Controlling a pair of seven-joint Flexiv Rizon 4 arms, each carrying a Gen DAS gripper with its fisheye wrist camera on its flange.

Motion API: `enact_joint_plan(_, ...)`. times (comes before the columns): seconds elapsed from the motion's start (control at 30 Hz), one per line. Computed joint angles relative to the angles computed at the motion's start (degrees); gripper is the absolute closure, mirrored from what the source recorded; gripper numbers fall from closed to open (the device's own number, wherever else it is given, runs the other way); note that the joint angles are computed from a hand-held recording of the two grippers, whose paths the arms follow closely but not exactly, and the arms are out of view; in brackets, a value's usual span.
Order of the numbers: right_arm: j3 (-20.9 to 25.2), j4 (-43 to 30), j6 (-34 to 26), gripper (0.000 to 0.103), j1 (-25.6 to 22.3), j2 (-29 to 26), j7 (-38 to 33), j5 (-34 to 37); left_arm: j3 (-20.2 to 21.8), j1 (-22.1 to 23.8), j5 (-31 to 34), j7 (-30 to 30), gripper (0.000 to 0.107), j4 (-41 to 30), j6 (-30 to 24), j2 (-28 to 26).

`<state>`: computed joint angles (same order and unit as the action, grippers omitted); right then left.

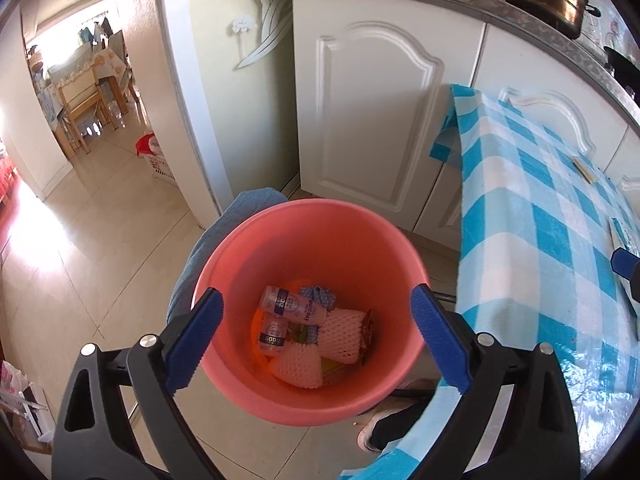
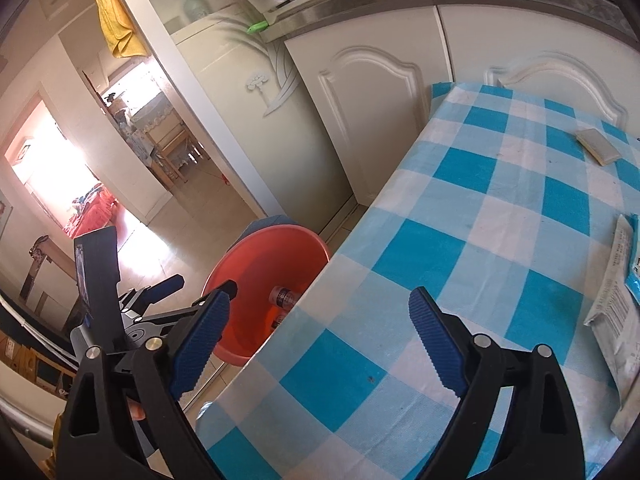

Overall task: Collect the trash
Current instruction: 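Move both tools back over the table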

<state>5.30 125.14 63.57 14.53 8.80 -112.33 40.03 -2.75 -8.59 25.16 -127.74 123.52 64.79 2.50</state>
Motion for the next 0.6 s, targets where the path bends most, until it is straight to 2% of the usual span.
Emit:
enact_joint_plan(0.3, -2.4, 2.5, -0.5, 0.013, -1.3, 4.8, 0.6, -0.2, -2.1, -2.0, 2.3, -1.0, 0.011, -3.5, -2.8, 0.2)
enact_joint_plan(0.6, -5.2, 5.1, 2.0, 0.012, -1.9, 8.7, 1.8, -2.3, -4.1, -4.7, 6.9, -3.4, 0.011, -7.7, -6.3, -0.2)
